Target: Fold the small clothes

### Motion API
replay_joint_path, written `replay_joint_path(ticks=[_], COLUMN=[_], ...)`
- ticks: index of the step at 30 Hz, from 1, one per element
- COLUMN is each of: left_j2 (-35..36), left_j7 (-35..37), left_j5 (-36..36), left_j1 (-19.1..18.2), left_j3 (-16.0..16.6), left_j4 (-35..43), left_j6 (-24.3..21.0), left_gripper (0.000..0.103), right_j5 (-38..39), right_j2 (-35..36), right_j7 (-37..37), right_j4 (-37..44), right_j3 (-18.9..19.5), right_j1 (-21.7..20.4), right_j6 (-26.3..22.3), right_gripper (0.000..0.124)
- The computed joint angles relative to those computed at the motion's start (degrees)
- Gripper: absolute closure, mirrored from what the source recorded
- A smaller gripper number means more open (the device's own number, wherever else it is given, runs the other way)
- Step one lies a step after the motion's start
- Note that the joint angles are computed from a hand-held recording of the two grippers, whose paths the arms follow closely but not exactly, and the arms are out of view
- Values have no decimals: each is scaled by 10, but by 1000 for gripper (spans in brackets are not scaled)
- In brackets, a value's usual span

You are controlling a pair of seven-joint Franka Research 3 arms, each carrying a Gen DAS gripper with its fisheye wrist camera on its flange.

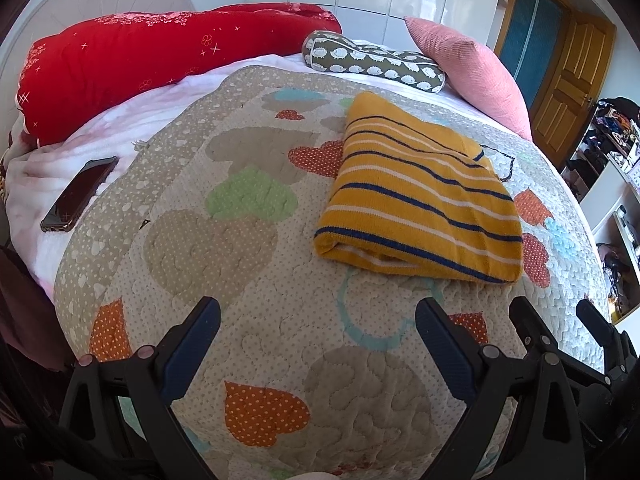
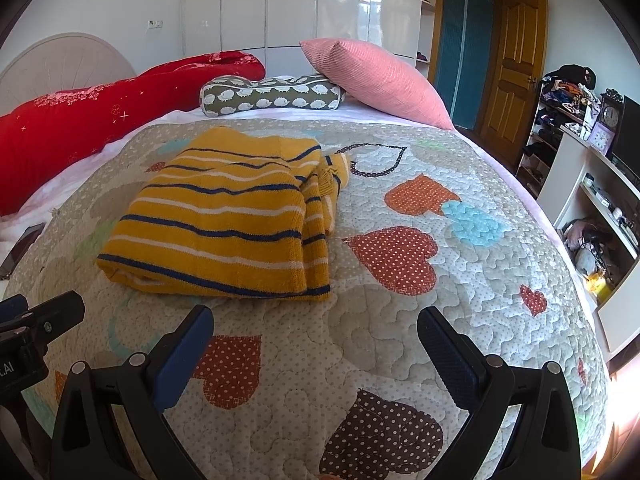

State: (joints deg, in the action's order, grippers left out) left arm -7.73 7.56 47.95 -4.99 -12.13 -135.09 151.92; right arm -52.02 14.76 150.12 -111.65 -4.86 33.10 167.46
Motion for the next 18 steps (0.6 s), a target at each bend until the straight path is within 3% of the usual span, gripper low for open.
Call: replay_joint_path(ticks=[12,18], left_j2=[5,6], left_j7=[20,31], left_j5=[-22,-27], left_j1=[-3,-9], left_j3=[3,-2], left_j4=[-3,2], left_j6=[5,-10], left_gripper=[6,6], right_j5=[-4,46], right_j2=[9,10], right_j7=[-3,-52], right_j4=[4,-6], right_j3=[-3,5], right_j1=[5,-4], right_j6=[3,14], right_gripper=[21,21])
